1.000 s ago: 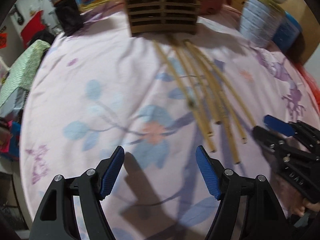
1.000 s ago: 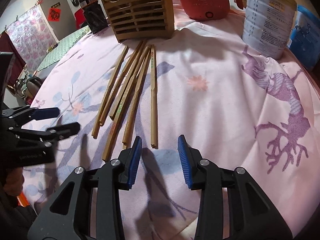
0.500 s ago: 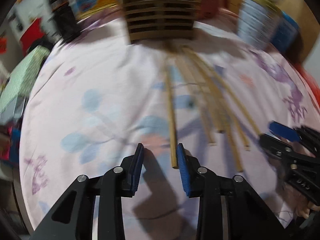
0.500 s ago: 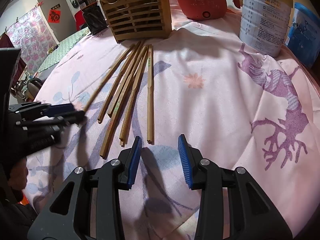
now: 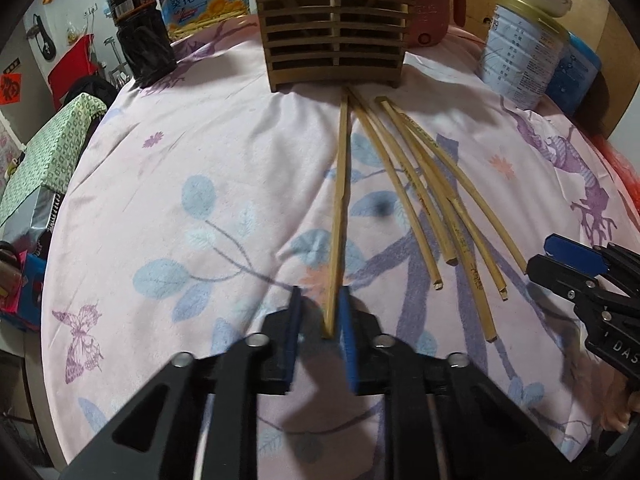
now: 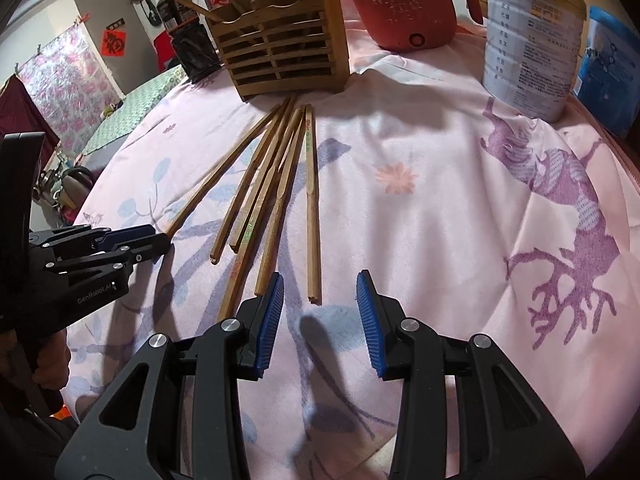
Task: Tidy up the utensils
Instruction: 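Close the left tool on a chopstick while the right tool grasps another, then lift both held chopsticks up toward the wooden holder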
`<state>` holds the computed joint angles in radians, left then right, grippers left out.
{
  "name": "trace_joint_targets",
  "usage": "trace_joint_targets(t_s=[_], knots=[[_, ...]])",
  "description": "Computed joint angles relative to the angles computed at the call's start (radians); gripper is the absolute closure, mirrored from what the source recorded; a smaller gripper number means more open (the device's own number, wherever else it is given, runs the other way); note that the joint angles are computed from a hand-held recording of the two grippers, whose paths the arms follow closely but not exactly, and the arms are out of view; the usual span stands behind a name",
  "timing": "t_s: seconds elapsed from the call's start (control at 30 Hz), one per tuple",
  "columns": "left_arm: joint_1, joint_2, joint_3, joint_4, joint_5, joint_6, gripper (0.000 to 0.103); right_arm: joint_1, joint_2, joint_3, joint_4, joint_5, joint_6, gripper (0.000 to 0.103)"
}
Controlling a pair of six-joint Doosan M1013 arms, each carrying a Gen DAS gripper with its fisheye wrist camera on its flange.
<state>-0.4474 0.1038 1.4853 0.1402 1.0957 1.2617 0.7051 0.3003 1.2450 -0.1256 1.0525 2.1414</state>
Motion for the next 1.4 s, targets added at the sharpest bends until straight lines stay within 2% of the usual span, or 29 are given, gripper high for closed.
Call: trace_joint_targets(t_s=[0.03,0.07,0.13,0.17,0.33,0.47,0.93,1.03,1.07,1.27,1.4], knots=[[0.000,0.000,0.000,-0.005,-0.002,0.007,0.096,0.000,0.002,-0.002,0.000,0.001,-0.002,0.064],[-0.002,0.001,0.000,-0.002,-0.003,0.009,0.096,-0.001,0.006,-0.004,0.003,0.005,-0.007,0.065],[-0.004,-0.001,0.002,0.001,-0.007,0.016,0.097,-0.002,0.017,-0.013,0.015,0.032,-0.024,0.085],[-0.003,-0.002,0.004,-0.003,-0.008,0.019,0.097,0.002,0.015,-0.008,-0.006,0.022,-0.025,0.097],[-0.003,-0.008,-0.004,-0.008,-0.015,0.018,0.097,-0.004,0.014,-0.009,0.017,0.025,-0.044,0.096],[-0.006,-0.013,-0.022,0.005,-0.018,0.007,0.097,0.006,0.004,-0.016,-0.034,0.016,-0.034,0.096],[-0.013,-0.017,-0.127,0.063,-0.009,-0.022,0.097,0.015,-0.029,-0.102,-0.203,-0.109,0.034,0.097],[-0.010,-0.013,-0.161,0.069,-0.006,-0.014,0.097,0.012,-0.028,-0.129,-0.209,-0.124,0.031,0.097],[-0.008,-0.013,-0.172,0.069,-0.007,-0.011,0.097,0.012,-0.027,-0.138,-0.208,-0.126,0.027,0.102],[0.017,-0.003,-0.244,0.034,-0.008,0.013,0.097,0.011,-0.020,-0.186,-0.205,-0.132,-0.001,0.102],[0.031,0.000,-0.265,0.038,-0.010,0.009,0.097,0.003,-0.019,-0.181,-0.183,-0.120,-0.011,0.102]])
